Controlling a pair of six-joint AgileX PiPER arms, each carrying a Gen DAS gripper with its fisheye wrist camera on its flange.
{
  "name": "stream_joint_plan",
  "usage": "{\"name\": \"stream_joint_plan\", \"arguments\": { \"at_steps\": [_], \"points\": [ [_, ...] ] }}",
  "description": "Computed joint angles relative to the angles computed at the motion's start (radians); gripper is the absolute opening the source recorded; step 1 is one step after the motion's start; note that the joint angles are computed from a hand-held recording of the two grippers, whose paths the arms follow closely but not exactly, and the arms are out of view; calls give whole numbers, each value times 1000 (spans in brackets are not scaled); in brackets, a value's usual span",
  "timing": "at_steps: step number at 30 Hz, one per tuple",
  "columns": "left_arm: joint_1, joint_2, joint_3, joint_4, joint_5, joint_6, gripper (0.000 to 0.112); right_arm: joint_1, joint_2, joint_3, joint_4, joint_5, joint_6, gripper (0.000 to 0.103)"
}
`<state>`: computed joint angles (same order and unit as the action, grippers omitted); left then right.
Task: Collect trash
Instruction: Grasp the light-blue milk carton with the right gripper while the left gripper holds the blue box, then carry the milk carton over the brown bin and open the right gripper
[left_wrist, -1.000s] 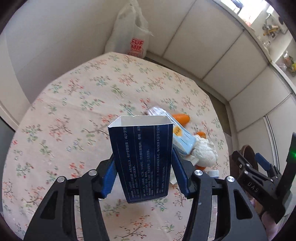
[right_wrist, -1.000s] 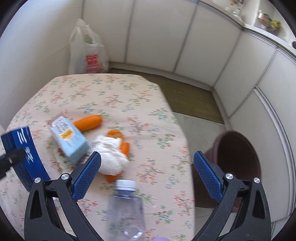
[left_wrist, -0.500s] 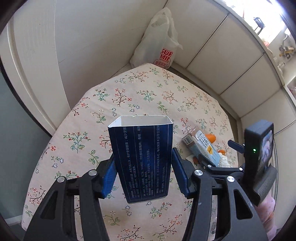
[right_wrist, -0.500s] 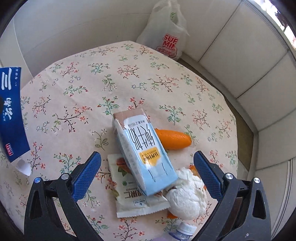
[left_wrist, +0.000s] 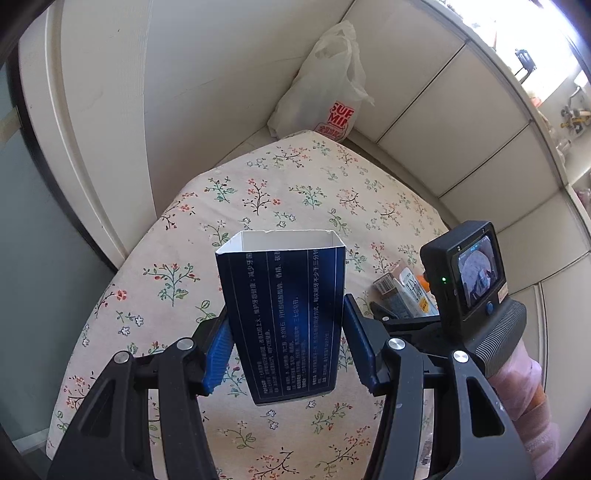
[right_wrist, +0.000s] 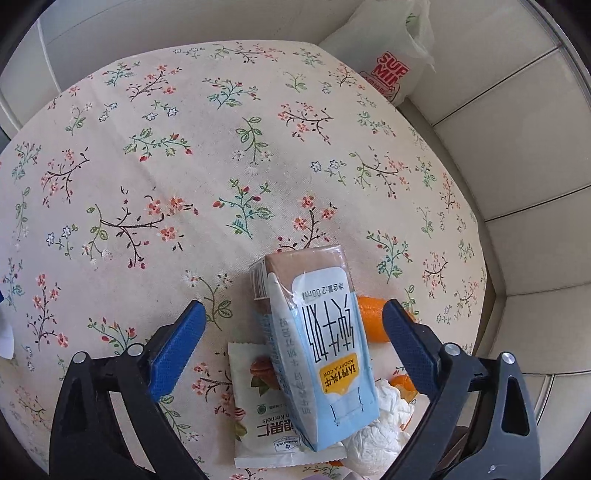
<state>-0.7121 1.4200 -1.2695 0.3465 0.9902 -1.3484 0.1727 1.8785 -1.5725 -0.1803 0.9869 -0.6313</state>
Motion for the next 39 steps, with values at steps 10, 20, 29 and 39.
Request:
{"name": "stream_joint_plan", "arguments": {
  "at_steps": [10, 20, 29, 39],
  "points": [
    [21, -1, 12, -23, -20, 19, 55, -29, 29, -93, 99, 50, 8, 41],
    [28, -4, 25, -39, -46, 26, 55, -32, -17, -77, 134, 16, 28, 38],
    [43, -10, 37, -61, -76, 36, 55, -77, -84, -115, 156, -42, 91, 38],
    [3, 23, -1, -48, -73, 21, 55, -225, -175, -149, 175, -150, 190, 38]
  ]
}}
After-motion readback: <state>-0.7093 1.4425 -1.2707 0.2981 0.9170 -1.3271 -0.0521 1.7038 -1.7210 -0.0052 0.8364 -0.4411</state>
